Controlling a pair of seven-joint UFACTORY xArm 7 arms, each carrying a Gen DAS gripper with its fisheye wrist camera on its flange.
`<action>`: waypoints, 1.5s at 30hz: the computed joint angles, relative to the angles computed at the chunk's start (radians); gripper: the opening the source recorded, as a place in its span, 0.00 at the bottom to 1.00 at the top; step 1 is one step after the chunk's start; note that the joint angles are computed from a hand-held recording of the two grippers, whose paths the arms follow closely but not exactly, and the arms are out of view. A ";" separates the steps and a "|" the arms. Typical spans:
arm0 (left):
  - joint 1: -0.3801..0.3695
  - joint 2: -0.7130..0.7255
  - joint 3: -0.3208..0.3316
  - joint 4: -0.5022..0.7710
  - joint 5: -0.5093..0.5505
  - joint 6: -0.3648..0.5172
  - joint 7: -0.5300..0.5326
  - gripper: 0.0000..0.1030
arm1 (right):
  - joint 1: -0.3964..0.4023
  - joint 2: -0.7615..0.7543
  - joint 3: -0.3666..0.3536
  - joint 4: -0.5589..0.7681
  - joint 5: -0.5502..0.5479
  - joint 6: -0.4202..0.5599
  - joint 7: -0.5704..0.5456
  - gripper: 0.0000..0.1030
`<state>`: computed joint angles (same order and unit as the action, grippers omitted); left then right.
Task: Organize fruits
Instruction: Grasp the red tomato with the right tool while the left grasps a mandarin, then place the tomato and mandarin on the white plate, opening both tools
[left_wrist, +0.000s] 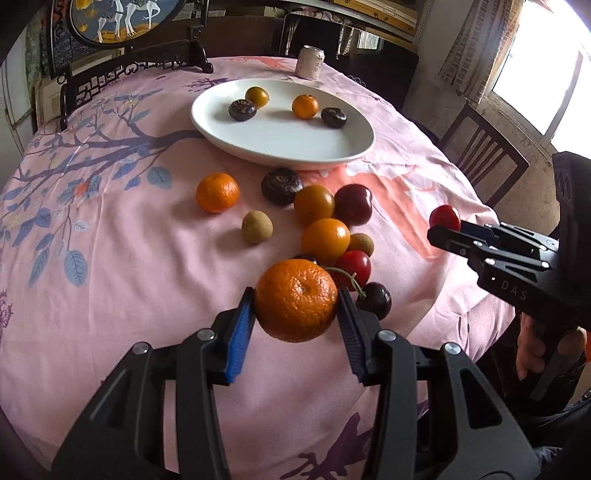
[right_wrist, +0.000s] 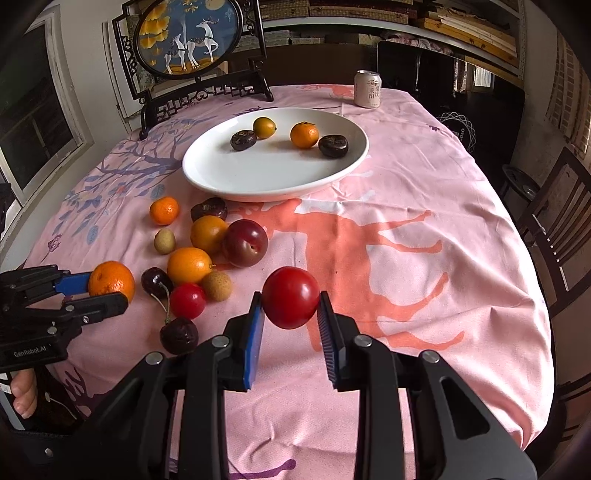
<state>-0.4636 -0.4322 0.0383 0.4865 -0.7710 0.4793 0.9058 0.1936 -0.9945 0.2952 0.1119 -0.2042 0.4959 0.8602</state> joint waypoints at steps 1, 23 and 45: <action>0.002 0.002 -0.003 0.010 0.004 -0.009 0.000 0.44 | -0.004 0.015 -0.007 0.004 -0.001 -0.010 -0.006 0.29; 0.152 0.834 -0.187 0.960 0.607 0.038 -0.701 0.44 | -0.258 0.981 -0.120 0.708 -0.156 -0.222 -0.295 0.28; 0.197 0.247 -0.192 0.313 0.018 -0.130 -0.178 0.65 | -0.105 0.265 -0.057 0.224 -0.257 -0.077 0.016 0.56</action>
